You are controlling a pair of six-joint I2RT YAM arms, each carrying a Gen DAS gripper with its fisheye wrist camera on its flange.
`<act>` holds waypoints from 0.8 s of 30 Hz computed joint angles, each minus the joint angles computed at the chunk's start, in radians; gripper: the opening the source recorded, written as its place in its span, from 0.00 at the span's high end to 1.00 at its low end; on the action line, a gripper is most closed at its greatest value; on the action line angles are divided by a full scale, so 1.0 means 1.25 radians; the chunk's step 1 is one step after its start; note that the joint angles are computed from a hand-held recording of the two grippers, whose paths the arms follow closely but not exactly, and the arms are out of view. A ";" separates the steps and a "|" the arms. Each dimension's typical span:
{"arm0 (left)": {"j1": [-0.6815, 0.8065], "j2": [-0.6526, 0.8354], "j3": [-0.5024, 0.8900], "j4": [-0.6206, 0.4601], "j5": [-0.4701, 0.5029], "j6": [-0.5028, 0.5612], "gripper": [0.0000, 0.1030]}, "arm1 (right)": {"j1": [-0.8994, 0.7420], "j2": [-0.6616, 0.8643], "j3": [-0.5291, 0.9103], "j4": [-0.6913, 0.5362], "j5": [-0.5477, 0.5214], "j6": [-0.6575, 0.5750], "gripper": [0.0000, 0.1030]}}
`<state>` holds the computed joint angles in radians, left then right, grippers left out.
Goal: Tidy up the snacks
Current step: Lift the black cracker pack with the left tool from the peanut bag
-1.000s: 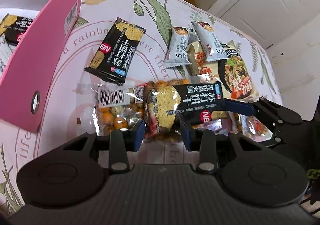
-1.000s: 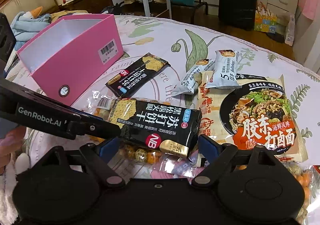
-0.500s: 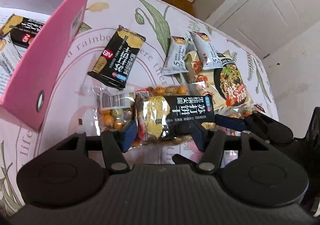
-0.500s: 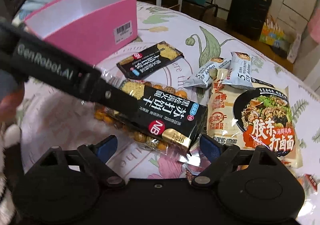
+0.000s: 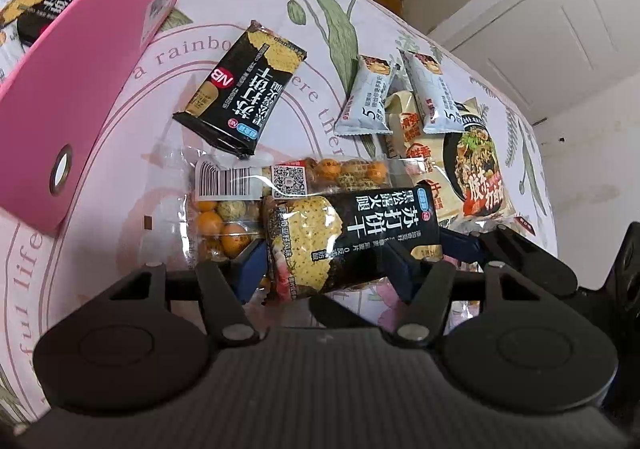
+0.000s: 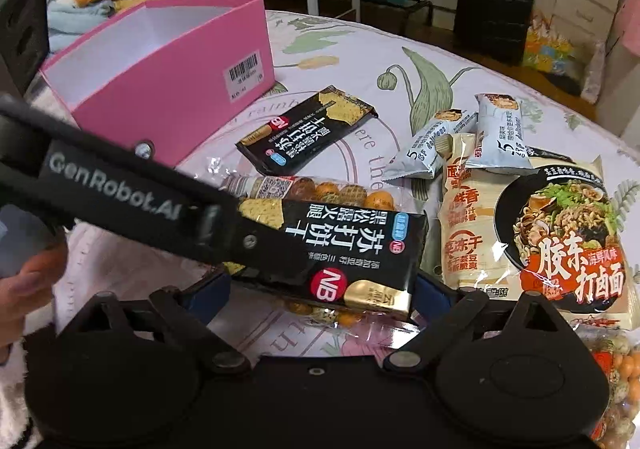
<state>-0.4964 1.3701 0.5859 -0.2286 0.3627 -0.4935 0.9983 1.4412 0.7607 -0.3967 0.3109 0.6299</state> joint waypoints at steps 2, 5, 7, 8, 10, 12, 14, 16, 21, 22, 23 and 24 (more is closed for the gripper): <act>-0.011 -0.010 -0.001 -0.004 -0.016 -0.002 0.41 | 0.016 0.016 0.014 -0.014 0.020 0.012 0.05; -0.024 -0.032 0.000 -0.025 -0.030 -0.001 0.39 | 0.021 0.017 0.030 -0.041 0.012 0.044 0.05; -0.027 -0.052 0.001 -0.043 -0.029 0.002 0.37 | 0.019 0.011 0.039 -0.061 -0.006 0.069 0.05; -0.031 -0.061 0.002 -0.053 -0.032 0.003 0.37 | 0.018 0.011 0.043 -0.068 -0.012 0.079 0.05; -0.040 -0.081 0.003 -0.077 -0.036 0.012 0.37 | 0.025 0.022 0.066 -0.108 -0.019 0.101 0.05; -0.051 -0.106 -0.004 -0.094 -0.041 0.017 0.37 | 0.036 0.028 0.078 -0.129 -0.023 0.128 0.05; -0.057 -0.134 -0.013 -0.114 -0.046 0.018 0.36 | 0.052 0.029 0.091 -0.153 -0.033 0.164 0.05; -0.061 -0.157 -0.019 -0.138 -0.048 0.025 0.36 | 0.071 0.036 0.110 -0.180 -0.029 0.191 0.05; -0.095 -0.226 -0.017 -0.212 -0.081 0.063 0.37 | 0.127 0.033 0.150 -0.242 0.006 0.254 0.05; -0.104 -0.247 -0.019 -0.224 -0.093 0.066 0.36 | 0.137 0.029 0.156 -0.253 0.009 0.266 0.06; -0.108 -0.268 -0.020 -0.240 -0.097 0.072 0.36 | 0.149 0.027 0.163 -0.265 0.017 0.278 0.06; -0.106 -0.288 -0.019 -0.258 -0.095 0.079 0.36 | 0.163 0.024 0.171 -0.278 0.026 0.289 0.06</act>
<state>-0.6290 1.0098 0.5616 -0.5514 0.2434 -0.3946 1.2015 1.4710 0.9745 -0.7437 0.3438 0.9908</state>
